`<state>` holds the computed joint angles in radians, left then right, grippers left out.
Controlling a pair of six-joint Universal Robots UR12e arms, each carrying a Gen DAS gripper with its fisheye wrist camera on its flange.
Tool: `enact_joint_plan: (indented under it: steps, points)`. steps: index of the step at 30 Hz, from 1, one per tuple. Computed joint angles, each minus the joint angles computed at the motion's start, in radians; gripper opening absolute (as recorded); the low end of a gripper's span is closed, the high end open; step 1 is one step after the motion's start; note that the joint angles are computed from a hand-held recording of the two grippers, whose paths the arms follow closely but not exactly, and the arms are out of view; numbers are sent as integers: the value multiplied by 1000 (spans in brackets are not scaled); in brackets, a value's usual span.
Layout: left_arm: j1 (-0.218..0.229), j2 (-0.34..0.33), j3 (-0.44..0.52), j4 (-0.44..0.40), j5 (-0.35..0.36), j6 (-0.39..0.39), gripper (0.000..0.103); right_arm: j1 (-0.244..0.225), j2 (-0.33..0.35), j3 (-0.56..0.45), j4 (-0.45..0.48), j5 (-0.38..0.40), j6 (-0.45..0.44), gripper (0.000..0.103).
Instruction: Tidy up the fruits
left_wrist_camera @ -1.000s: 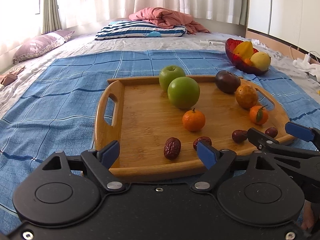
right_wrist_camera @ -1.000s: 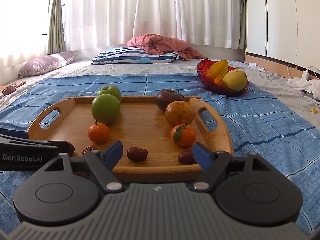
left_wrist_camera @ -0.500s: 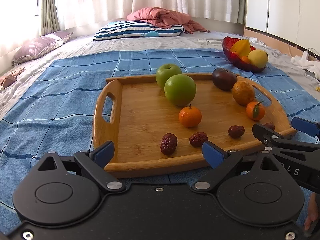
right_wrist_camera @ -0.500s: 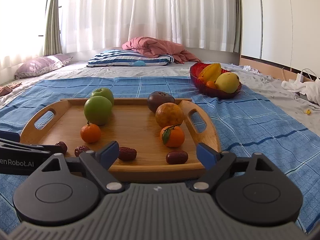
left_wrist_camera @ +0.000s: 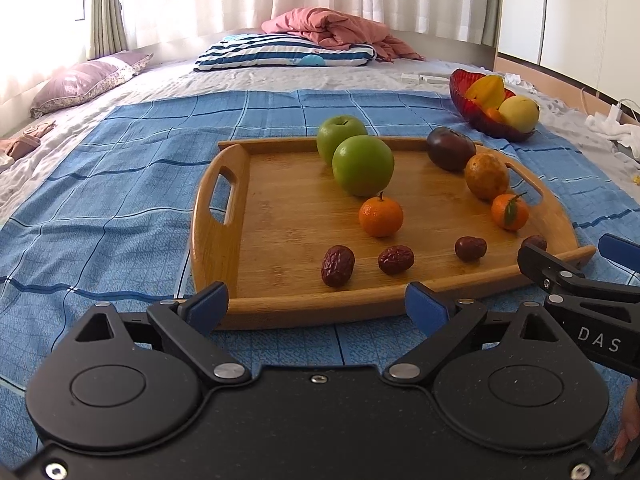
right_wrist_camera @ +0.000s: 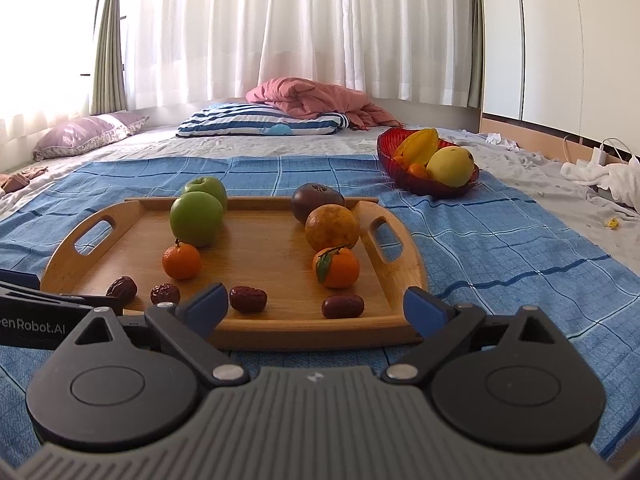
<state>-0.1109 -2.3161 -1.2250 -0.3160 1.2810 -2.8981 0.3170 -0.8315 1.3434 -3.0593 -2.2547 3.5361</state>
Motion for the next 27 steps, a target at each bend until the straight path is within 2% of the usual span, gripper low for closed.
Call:
enact_joint_plan:
  steps: [15, 27]
  points:
    - [-9, 17, -50, 19, 63, -17, 95, -1, -24, 49, 57, -4, 47, 103]
    - [-17, 13, -56, -6, 72, 9, 96, -7, -34, 65, 128, 29, 85, 103]
